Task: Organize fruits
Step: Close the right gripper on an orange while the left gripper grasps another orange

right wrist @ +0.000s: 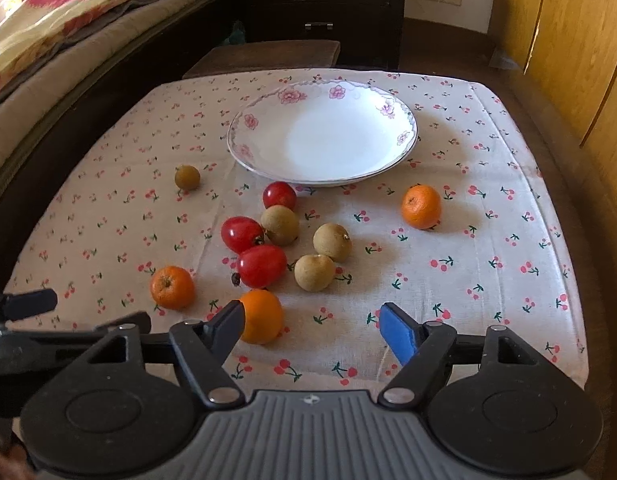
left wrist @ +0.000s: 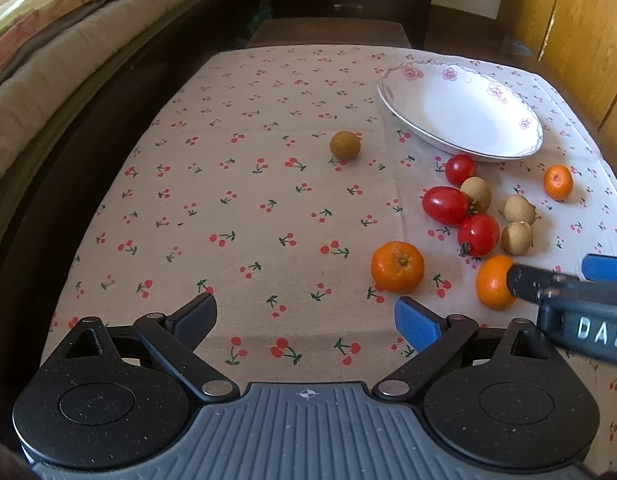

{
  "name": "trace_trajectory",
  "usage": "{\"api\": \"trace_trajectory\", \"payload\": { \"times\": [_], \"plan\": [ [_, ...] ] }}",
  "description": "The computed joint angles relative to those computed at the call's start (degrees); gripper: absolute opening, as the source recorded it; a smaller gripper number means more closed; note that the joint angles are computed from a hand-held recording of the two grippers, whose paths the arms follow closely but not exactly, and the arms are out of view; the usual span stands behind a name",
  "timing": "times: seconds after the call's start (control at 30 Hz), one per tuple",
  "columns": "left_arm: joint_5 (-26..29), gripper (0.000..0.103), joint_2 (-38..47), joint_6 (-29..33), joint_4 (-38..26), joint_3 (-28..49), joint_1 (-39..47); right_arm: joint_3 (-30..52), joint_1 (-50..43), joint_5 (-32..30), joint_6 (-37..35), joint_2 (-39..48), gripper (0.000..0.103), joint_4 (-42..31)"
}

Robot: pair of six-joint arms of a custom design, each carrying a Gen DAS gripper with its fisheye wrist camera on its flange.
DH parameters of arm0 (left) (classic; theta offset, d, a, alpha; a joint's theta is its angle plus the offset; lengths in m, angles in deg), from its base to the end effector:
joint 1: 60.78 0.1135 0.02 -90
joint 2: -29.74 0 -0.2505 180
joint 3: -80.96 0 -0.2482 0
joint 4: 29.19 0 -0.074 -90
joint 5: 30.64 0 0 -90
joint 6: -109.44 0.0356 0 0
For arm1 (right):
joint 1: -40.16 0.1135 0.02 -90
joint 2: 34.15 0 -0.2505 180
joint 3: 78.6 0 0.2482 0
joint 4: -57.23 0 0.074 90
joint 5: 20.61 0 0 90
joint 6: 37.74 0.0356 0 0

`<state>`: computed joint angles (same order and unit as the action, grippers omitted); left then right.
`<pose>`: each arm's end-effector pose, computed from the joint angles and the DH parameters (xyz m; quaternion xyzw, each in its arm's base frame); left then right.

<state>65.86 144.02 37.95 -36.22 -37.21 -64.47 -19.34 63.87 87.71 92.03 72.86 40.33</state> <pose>0.3289 -0.0252 0.0508 0.2001 0.9423 -0.0203 0.2676 0.2850 0.1129 0.0719 0.1691 0.9489 -0.0181 0.2659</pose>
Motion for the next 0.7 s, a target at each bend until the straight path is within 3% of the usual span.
{"api": "trace_trajectory", "payload": {
  "times": [0.43,0.7],
  "plan": [
    [3.1,0.099,-2.2,1.8,0.6,-1.4,2.0,1.1,-1.1,-3.2,-1.9,2.7,0.071,2.3],
    [4.1,0.099,-2.1,2.7,0.4,-1.4,3.0,3.6,-1.0,-5.8,-3.4,7.3,0.054,3.2]
  ]
}}
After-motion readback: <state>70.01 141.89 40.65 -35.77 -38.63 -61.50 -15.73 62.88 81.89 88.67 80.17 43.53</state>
